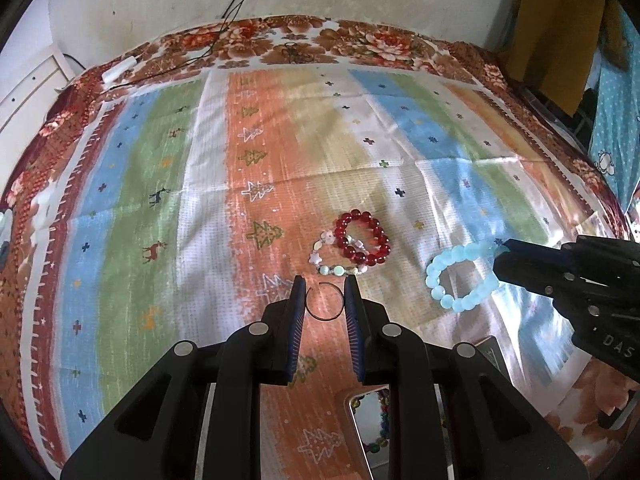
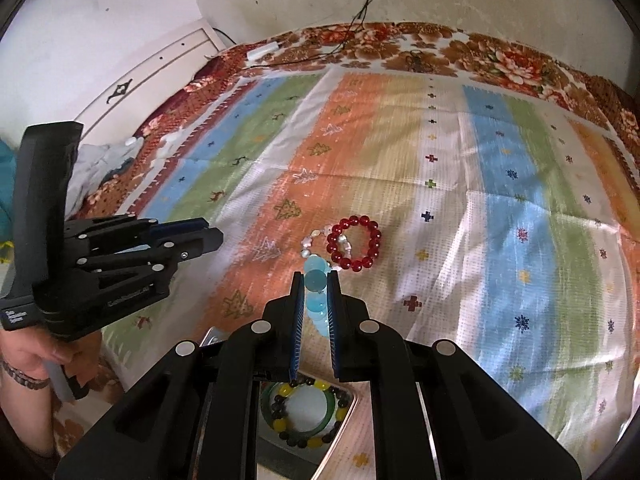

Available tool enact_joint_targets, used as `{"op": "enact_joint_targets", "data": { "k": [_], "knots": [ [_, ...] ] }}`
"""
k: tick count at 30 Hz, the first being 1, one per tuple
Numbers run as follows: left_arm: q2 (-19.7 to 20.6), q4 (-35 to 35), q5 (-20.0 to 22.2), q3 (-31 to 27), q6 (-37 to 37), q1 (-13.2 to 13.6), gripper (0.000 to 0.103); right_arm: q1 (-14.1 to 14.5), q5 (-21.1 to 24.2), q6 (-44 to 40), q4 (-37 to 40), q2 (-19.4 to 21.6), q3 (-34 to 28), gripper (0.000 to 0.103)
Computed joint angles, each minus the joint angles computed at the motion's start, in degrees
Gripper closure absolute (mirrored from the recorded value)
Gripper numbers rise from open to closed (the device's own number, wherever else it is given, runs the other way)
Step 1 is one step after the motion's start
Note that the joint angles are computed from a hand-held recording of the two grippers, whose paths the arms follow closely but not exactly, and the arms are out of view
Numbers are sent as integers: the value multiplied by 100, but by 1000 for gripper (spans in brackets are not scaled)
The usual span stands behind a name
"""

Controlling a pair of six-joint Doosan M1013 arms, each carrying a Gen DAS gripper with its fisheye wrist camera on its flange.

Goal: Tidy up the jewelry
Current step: 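Carry the silver ring in the left tool while the right carries the light-blue bracelet to the tin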

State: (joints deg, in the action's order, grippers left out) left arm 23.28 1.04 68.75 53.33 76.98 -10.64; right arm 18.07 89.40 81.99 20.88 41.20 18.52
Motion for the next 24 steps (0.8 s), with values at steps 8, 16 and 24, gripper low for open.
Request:
{"op": "enact_joint_targets", "data": {
  "k": [8, 16, 24],
  "knots": [
    [-225, -184, -247, 260, 35, -37, 84, -77, -285, -93, 228, -285, 385, 91],
    [-396, -177, -397, 502, 29, -121, 84, -109, -547, -295, 385, -685, 1073, 91],
    [-590, -254, -548, 786, 69, -199, 84, -98, -664, -435, 463, -960, 1534, 91]
  ]
}}
